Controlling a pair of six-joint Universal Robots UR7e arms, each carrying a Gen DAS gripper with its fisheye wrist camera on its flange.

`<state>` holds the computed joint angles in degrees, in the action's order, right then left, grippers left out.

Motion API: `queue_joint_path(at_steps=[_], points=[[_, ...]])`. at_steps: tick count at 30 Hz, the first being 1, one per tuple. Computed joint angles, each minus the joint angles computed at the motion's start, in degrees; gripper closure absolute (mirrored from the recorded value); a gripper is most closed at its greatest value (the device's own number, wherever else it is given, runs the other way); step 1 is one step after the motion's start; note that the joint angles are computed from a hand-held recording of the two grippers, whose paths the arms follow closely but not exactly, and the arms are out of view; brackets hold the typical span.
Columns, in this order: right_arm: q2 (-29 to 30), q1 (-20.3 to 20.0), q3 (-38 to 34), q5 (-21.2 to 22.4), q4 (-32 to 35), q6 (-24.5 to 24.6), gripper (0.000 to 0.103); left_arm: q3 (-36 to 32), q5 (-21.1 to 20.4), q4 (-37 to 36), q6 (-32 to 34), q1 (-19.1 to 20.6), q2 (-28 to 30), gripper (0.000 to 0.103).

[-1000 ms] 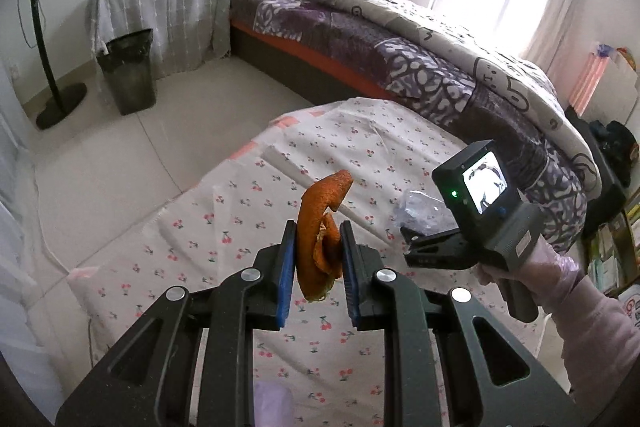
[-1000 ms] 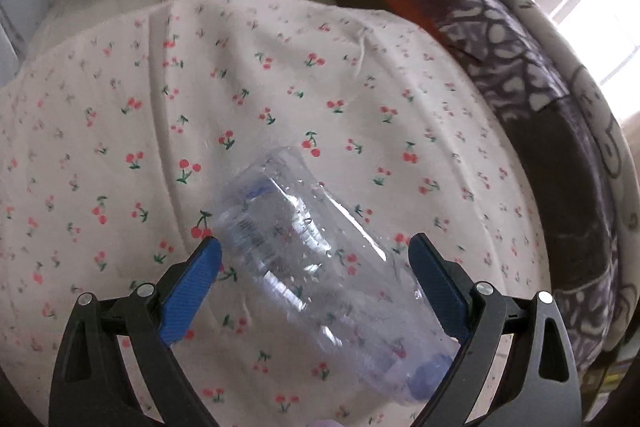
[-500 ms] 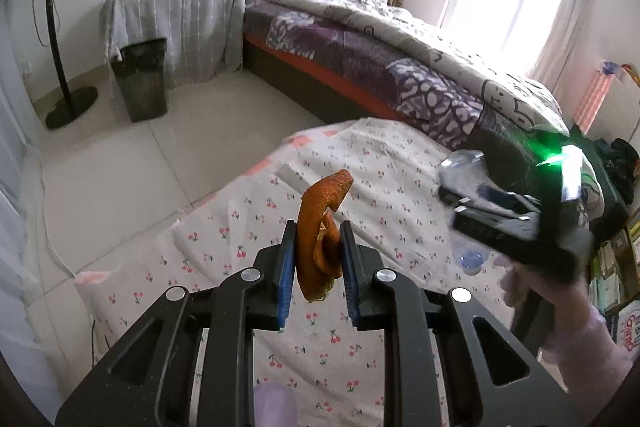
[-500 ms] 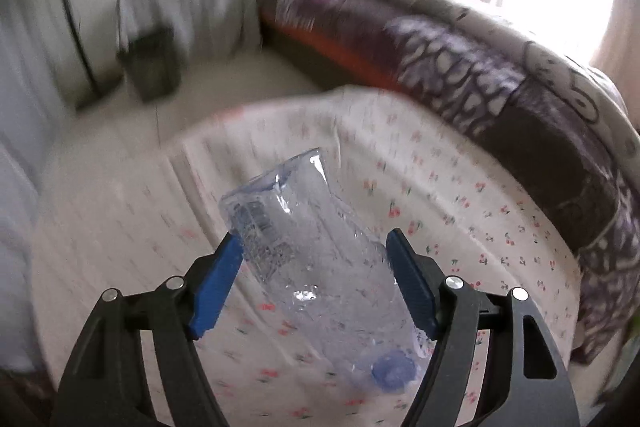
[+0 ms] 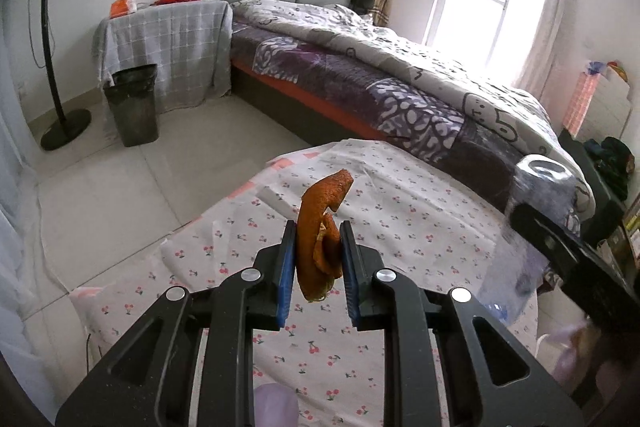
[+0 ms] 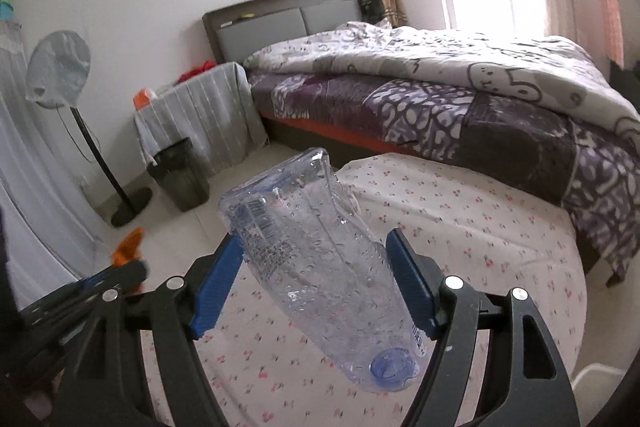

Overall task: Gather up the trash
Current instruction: 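Carry the orange peel and plastic bottle over the white bin and open both grippers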

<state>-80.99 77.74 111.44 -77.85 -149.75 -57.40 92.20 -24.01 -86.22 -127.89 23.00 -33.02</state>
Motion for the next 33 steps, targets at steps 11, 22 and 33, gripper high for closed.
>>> queue_joint_path(at_steps=[11, 22, 33], points=[[-6.27, -9.46, 1.19, 5.56, 1.55, -0.87, 0.031, -1.45, -0.34, -4.9, 5.88, -0.23, 2.79, 0.082], [-6.31, -15.49, -5.53, 7.74, 4.19, 4.76, 0.031, -6.38, 0.01, -14.13, 17.85, 0.74, 8.63, 0.082], [-6.23, -19.51, -11.14, 9.05, 1.57, 8.96, 0.031, -13.68, 1.21, -30.85, 36.4, 1.67, 16.21, 0.082]])
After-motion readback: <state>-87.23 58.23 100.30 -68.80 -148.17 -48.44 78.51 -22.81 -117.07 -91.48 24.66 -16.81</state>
